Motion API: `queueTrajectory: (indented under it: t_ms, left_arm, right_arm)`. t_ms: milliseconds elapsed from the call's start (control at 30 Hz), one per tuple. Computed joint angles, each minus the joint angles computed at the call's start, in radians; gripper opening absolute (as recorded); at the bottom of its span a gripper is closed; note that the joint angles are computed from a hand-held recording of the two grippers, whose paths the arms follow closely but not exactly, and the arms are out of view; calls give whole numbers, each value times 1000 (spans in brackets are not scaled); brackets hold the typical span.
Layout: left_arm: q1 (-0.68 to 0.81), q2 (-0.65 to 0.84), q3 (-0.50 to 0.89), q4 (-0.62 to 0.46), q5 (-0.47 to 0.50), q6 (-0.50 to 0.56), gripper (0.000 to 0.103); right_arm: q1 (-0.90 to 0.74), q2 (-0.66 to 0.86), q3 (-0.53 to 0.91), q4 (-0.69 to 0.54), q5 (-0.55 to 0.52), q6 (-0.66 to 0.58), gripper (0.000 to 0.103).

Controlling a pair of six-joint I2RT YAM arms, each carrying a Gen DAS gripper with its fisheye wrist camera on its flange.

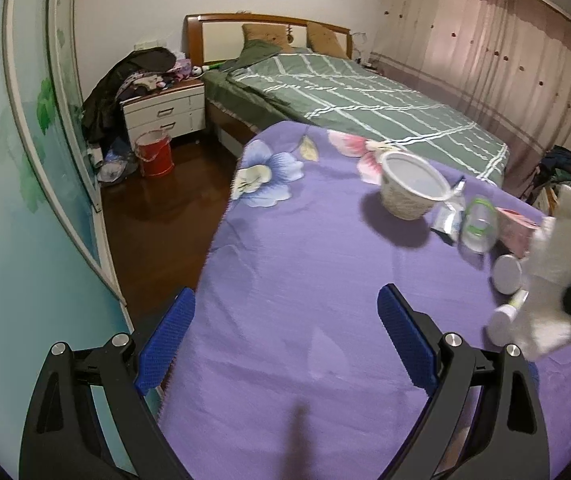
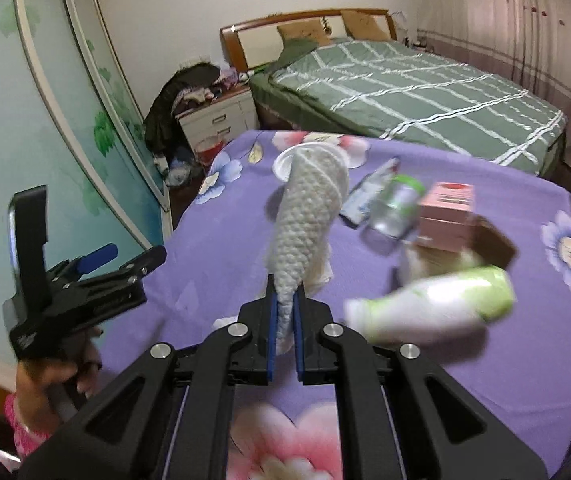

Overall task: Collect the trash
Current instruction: 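Carry the white tissue over the yellow bin and open the right gripper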

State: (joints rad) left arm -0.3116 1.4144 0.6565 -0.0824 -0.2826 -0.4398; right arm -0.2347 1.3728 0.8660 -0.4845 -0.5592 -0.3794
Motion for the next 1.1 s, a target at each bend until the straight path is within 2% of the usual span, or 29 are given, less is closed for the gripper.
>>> queueTrajectory:
  t_ms: [200, 333, 433, 633, 800, 900, 1033, 1100]
  left_arm:
    - [-158, -27, 32, -50, -58, -40, 93]
    - [-273, 22, 83, -60, -90, -63, 93]
    - [-342, 89, 133, -56, -104, -81, 93]
    - [-444, 253, 250, -42, -104, -107, 93]
    - [-483, 373, 347, -52, -96, -114, 93]
    - [-498, 421, 400, -79, -99, -105, 93]
    - [-501, 465, 443, -97, -97, -96, 93]
    - [-503, 478, 454, -101, -93, -93, 93]
  right_arm:
    - [-335, -23, 24, -167, -128, -217, 7]
    - [-586, 87, 91, -213, -152, -346, 7]
    - [-725, 185, 150, -196, -143, -387, 7]
    - [-929, 386, 286, -94, -73, -381, 8]
    - [-995, 574, 407, 5, 22, -339, 9]
    - [-1008, 662, 456, 57, 62, -313, 19]
    - [-1019, 716, 506, 55, 51, -287, 21]
    - [-1018, 709, 502, 48, 22, -286, 25]
